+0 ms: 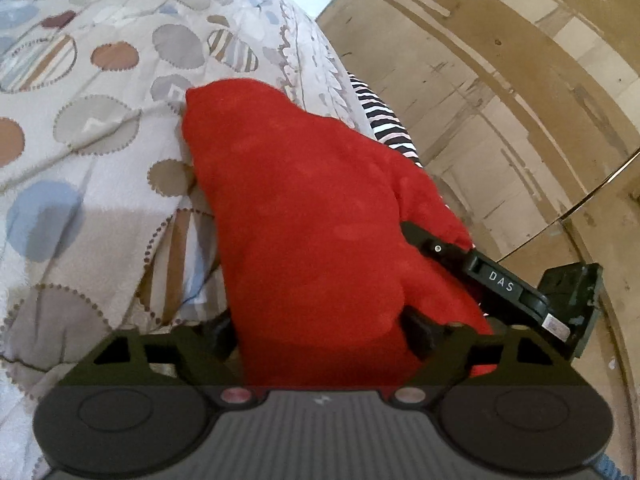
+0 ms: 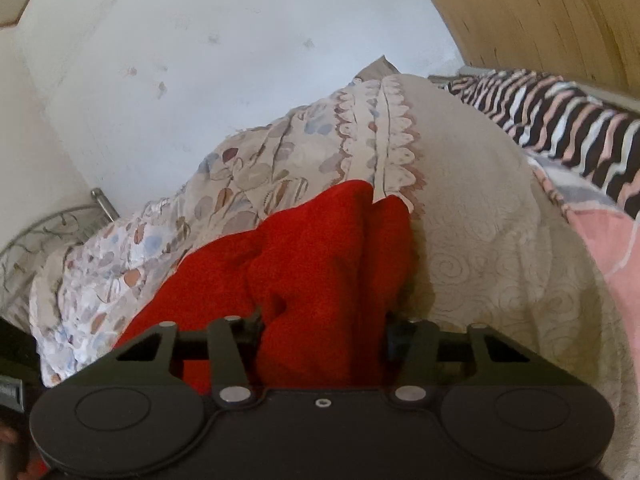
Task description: Fold small clothes
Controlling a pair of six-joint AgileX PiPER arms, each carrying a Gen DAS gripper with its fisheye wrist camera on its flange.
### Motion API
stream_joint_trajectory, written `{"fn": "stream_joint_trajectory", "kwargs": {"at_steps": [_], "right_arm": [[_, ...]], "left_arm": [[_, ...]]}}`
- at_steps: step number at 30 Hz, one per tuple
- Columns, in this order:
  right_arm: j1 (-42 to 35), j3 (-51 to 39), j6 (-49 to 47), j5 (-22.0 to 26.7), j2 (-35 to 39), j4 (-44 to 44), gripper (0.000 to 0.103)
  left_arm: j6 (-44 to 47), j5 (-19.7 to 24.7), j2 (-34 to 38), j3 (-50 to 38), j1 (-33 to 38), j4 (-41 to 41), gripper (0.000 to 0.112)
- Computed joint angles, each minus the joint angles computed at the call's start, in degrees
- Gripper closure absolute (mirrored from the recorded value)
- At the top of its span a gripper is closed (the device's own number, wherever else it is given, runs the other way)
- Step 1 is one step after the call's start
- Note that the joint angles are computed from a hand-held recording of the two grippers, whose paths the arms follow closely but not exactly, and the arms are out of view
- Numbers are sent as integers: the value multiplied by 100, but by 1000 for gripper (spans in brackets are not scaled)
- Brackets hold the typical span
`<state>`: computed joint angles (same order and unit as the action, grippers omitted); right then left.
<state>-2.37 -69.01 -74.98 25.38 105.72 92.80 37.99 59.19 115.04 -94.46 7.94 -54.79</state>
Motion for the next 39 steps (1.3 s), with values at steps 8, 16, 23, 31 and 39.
{"fn": "stream_joint_trajectory", "kwargs": {"at_steps": [8, 16, 23, 31, 39], "right_arm": [[200, 18, 106, -86, -389, -99, 59], [845, -704, 646, -257, -345, -599, 60], [1772, -2271, 1253, -661, 791, -352, 60], [2473, -4921, 5011, -413, 2579, -3844, 60], [2541, -4992, 5935, -353, 2851, -4962, 56]], "left_arm": [[-493, -477, -674, 143, -337, 747, 52], [-382, -263, -1110, 136, 116, 849, 54], [-332, 81, -1012, -749, 1033, 1250, 54], [461, -204, -684, -754, 1751, 1363, 54], [1111, -430, -494, 48, 2195, 651, 46]]}}
